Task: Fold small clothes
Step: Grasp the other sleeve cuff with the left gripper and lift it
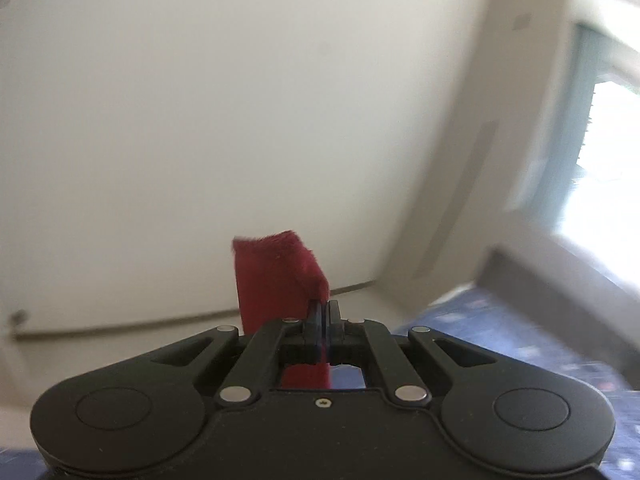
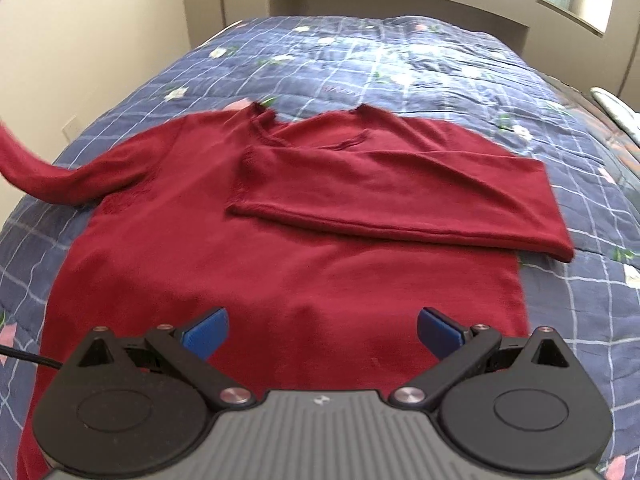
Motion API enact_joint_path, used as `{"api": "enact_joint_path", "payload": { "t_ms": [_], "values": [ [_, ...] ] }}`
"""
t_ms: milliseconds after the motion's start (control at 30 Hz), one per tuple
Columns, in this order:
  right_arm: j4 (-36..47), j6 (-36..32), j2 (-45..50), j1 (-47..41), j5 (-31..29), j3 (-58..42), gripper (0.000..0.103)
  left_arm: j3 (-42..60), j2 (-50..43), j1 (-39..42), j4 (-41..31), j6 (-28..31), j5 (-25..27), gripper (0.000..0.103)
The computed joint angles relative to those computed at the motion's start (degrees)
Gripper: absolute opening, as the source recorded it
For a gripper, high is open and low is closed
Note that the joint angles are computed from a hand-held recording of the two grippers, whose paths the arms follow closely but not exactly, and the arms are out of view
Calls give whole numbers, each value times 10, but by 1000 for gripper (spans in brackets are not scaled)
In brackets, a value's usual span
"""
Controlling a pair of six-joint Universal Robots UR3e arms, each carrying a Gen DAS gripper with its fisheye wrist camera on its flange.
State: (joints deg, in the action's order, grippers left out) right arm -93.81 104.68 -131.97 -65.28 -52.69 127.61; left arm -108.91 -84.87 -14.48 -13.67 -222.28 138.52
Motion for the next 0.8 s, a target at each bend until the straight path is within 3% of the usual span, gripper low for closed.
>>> {"api": "enact_joint_path", "payload": {
  "t_ms": [133,300,600,800],
  "values": [
    [-1,1,16,-28,10,-11,103,155,-117,-35,101,139,-79,0],
    [-19,3,46,-68,16,-21,103,355,-270,-99,98,250,-164,0],
    [-105,-3,127,-135,6,-32,103,620,-510,-181,-58,226,-267,0],
    [-174,9,178,-159,-9,-40,103,587,-573,-196,-65,192,-323,1]
  ]
}}
